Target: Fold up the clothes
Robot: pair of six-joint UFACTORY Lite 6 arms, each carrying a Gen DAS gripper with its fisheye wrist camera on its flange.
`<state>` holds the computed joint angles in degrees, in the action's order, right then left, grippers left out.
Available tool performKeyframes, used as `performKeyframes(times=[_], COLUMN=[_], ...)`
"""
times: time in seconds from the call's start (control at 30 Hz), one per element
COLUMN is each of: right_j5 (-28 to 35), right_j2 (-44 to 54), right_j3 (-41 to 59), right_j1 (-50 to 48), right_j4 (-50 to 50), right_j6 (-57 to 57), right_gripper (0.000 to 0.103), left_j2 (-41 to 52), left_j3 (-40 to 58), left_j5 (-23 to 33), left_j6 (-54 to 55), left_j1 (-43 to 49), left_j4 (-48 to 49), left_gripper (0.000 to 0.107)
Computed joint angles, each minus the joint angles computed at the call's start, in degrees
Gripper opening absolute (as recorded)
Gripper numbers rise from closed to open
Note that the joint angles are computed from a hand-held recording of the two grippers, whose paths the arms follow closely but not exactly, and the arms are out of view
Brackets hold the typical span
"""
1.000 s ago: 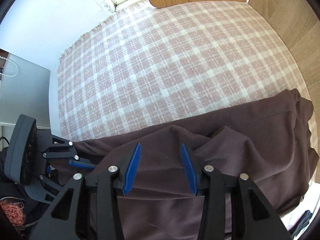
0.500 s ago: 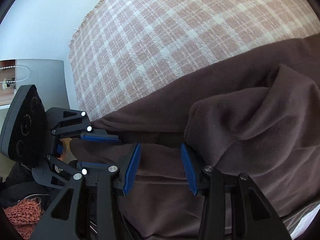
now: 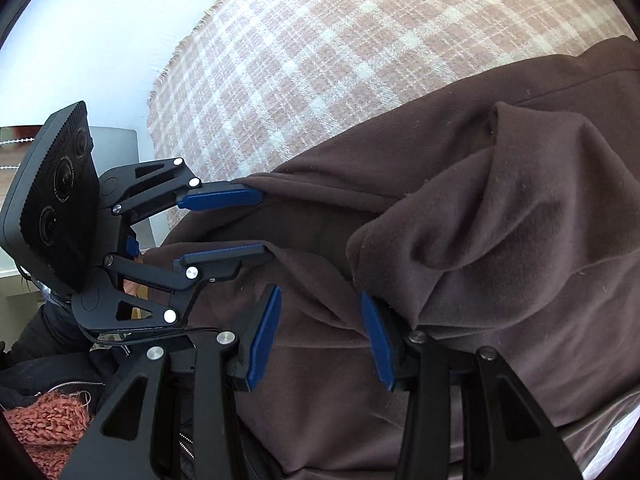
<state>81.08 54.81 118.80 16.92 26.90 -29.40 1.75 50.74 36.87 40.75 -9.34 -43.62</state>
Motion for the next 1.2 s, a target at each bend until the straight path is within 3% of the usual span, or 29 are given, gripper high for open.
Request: performKeyframes(times=[0.27,0.37,0.43,0.63,0.77,1.07,1.13,1.2], right_j5=[2.5,3.6,2.1,-4.6,-6.5,-20.8,-20.7,-20.3], right_j2=[5.4,6.4,3.9,-3.2,-3.9,-8.0,-7.2,-6.1], right_j3=[9.9,11.4,7.1,-5.7,-5.8,-10.0,-9.1,-7.7], right_j1=[-0.3,-0.6,-1.8,-5.0,-6.5,-4.2,-3.4,-2.5], right_j4=[1.3,0.4,0.6,-0.2,-0.8,-11.2,-11.4,-12.0], right_j6=[2.5,3.4,3.2,2.1,2.1,3.4,3.1,3.3], right_gripper=[0.042,0.042,0.042,0.041,0.042,0.041,0.041,0.041], left_j2=[-1.1,-0.9,1.9,15.4,21.6,22.3,21.8,24.7], left_j3=[-1.1,1.1,4.7,17.5,22.9,26.0,25.3,27.1], left_j5=[4.6,8.2,10.1,8.2,6.4,-1.1,-2.5,2.1], left_j6=[0.7,3.7,6.1,4.9,1.8,-6.4,-6.7,-0.9], left_j1=[1.5,2.9,2.7,-5.1,-8.6,-6.6,-5.3,-3.6], left_j4=[3.2,-2.4,-7.0,-6.6,-3.3,4.9,3.2,-5.5], left_gripper=[0.045,0.045,0.055,0.055,0.054,0.053,0.053,0.053])
